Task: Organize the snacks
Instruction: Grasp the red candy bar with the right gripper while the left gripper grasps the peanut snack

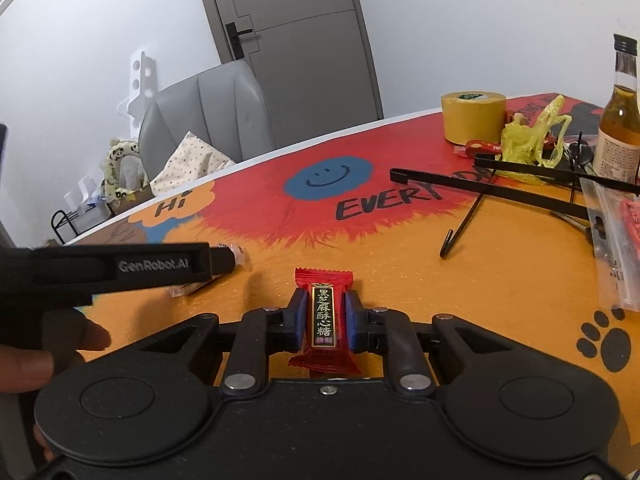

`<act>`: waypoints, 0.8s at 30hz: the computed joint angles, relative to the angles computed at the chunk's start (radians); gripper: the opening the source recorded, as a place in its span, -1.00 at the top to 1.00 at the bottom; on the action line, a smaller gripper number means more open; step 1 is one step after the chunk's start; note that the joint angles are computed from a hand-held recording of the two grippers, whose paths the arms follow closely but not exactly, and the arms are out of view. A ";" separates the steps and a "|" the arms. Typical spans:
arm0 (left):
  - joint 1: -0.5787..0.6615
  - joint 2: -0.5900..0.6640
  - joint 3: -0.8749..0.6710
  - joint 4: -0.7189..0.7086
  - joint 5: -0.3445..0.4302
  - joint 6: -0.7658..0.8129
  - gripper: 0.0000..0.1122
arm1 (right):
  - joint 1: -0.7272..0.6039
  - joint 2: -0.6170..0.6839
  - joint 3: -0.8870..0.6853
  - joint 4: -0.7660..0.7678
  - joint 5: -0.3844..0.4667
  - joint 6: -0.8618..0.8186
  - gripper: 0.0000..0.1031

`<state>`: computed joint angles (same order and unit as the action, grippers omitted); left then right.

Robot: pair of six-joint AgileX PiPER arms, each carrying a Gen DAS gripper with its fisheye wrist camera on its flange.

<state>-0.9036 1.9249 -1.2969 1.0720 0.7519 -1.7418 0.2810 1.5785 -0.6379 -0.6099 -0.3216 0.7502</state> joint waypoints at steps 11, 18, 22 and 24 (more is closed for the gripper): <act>-0.019 0.035 -0.014 0.025 0.030 -0.033 0.22 | 0.001 0.005 -0.004 -0.033 -0.004 0.023 0.64; -0.041 0.014 -0.001 -0.004 0.052 -0.037 0.49 | 0.031 0.003 0.021 0.157 -0.015 -0.149 0.64; -0.073 -0.033 0.048 -0.026 0.042 -0.059 0.59 | 0.063 -0.036 0.050 0.246 0.015 -0.186 0.64; -0.095 -0.058 0.079 -0.030 0.041 -0.068 0.61 | 0.073 -0.068 0.084 0.259 0.017 -0.180 0.64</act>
